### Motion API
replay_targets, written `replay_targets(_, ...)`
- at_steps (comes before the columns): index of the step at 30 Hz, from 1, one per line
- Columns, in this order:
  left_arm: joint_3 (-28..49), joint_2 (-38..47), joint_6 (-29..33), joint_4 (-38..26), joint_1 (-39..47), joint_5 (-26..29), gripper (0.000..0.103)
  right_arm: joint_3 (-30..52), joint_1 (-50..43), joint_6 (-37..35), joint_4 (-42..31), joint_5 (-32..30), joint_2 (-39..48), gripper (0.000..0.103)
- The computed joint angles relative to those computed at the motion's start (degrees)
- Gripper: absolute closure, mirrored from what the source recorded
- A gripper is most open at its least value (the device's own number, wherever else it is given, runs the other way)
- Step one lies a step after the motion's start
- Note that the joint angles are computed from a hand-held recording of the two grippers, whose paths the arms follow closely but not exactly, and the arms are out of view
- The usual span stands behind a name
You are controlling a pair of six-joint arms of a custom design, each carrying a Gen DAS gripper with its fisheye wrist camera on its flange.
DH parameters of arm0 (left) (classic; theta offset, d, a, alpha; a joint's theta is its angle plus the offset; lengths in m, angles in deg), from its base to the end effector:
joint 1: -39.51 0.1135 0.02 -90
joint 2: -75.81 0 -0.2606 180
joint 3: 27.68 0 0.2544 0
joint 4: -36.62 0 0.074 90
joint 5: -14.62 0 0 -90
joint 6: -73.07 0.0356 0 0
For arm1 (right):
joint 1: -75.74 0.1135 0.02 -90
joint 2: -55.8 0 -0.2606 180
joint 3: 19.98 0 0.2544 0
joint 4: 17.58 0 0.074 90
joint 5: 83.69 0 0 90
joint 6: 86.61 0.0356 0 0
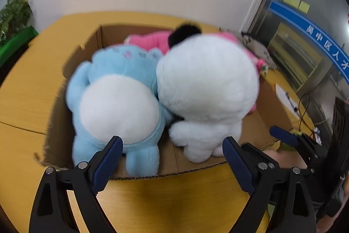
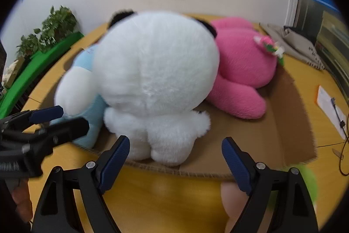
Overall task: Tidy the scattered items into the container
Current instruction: 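Lower the white bear into the box with both tools and open them, then move both tools toward the pig plush with green hair on the table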
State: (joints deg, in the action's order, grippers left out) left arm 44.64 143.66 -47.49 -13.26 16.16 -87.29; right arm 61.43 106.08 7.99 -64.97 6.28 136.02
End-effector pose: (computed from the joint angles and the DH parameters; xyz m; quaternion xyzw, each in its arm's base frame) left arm 0.2341 -0.0930 0.2972 -0.0971 0.9160 -0.0855 0.3798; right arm 0.2640 0.1546 0.2965 -0.2068 0.9045 0.1122 0.3557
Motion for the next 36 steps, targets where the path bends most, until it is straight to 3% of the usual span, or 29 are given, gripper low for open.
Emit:
replay_targets(3, 1.72, -5.34, -4.49, -4.59, -10.17, -13.48, 0.0, -5.14, -0.25, -0.37, 0.25, 1.48, -10.68, 0.011)
replay_targets(5, 4.15, -6.41, -8.14, -8.95, -17.25, -22.13, 0.0, -6.67, 0.81, 0.86, 0.12, 3.42, -15.03, 0.0)
replay_targets(7, 7.06, -6.2, -12.29, -14.47, -24.34, -29.46, 0.0, -7.06, 0.18, 0.95, -0.71, 3.78, -17.4, 0.0)
replay_targets(11, 12.12, -1.94, -22.02, -25.16, -32.28, -36.35, 0.0, -8.43, -0.14, 0.97, -2.04, 5.51, -21.43, 0.0)
replay_targets(14, 13.73, 0.96, -29.78, -30.28, -35.98, -37.99, 0.0, -9.6, -1.65, 0.72, -3.74, 4.22, -24.31, 0.0)
replay_targets(17, 13.3, 1.92, -33.08, -29.92, -37.69, -37.31, 0.0, -10.61, -2.08, -0.03, -5.19, 4.85, -26.75, 0.0)
replay_targets(36, 10.08, 3.24, -29.1, -23.23, -36.23, -32.2, 0.0, -11.87, -5.14, -2.55, -5.75, 2.73, -28.3, 0.001)
